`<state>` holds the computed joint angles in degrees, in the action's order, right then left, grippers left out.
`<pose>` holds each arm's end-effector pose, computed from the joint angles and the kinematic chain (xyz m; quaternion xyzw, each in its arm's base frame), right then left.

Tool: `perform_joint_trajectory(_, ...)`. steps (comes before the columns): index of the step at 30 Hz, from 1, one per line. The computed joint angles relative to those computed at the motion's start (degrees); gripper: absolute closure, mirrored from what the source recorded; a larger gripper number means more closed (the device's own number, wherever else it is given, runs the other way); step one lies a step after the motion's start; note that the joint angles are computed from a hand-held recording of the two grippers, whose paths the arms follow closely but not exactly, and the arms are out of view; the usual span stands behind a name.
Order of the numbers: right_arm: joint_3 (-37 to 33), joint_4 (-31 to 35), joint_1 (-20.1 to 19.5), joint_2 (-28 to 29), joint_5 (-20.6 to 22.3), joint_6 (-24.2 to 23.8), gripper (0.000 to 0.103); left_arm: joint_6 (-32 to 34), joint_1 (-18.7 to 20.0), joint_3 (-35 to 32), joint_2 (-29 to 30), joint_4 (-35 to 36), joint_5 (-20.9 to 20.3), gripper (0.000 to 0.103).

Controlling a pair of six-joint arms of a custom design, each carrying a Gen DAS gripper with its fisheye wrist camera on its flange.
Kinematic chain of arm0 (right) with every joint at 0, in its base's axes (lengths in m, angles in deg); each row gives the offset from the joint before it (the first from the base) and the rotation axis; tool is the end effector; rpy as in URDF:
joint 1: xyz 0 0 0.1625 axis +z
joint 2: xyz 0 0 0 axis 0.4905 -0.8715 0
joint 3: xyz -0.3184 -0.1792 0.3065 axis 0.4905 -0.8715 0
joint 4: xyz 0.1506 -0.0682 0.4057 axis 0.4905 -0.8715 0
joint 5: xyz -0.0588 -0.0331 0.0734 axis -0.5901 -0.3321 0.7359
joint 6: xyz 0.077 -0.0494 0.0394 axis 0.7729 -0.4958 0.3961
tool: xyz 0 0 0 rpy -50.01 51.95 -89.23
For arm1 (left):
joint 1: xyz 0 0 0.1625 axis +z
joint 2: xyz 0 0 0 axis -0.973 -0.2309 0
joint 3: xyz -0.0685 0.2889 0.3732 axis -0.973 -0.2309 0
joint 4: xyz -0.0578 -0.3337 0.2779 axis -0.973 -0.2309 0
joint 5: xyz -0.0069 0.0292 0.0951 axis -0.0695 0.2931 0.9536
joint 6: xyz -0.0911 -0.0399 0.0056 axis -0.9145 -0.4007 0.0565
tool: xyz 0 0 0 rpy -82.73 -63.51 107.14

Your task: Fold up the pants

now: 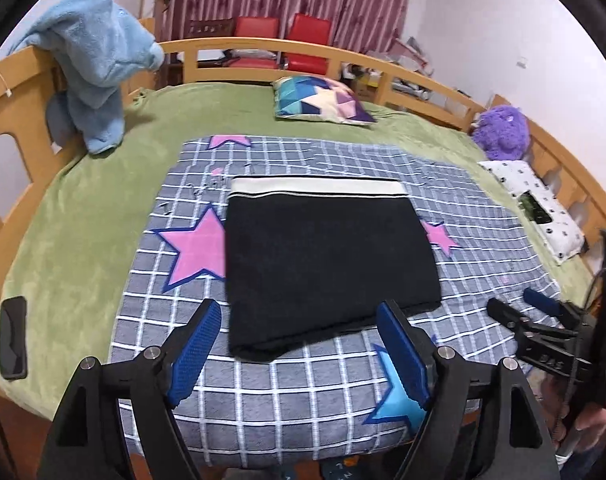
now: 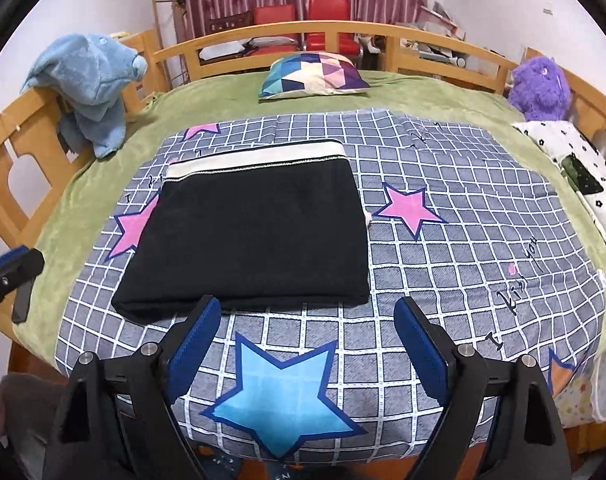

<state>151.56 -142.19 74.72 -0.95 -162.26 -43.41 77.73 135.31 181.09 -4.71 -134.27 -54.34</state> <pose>0.2599 -0.7311 0.1700 0.1712 -0.8851 0.2981 0.3137 -0.1961 -0.7168 0.2923 0.1154 0.8854 -0.3427 0.2921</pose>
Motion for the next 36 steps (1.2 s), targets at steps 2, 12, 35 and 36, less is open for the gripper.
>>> perform_joint_trajectory(2, 0.0, -0.2, 0.2, 0.0, 0.0, -0.3, 0.015, 1.2, -0.1, 0.5, 0.0, -0.8, 0.2, 0.024)
perform_joint_trajectory(12, 1.1, -0.9, 0.2, -1.1, -0.1, 0.1, 0.014, 3.7, -0.6, 1.1, -0.1, -1.9, 1.2, 0.024)
perform_joint_trajectory(35, 0.8, 0.5, 0.0, -1.3, -0.8, 1.4, 0.015, 4.0, -0.8, 1.0, 0.3, -1.6, 1.9, 0.024)
perform_joint_trajectory(36, 0.8, 0.5, 0.0, -1.2, -0.9, 1.5, 0.015, 3.9, -0.7, 1.0, 0.2, -1.6, 1.9, 0.024)
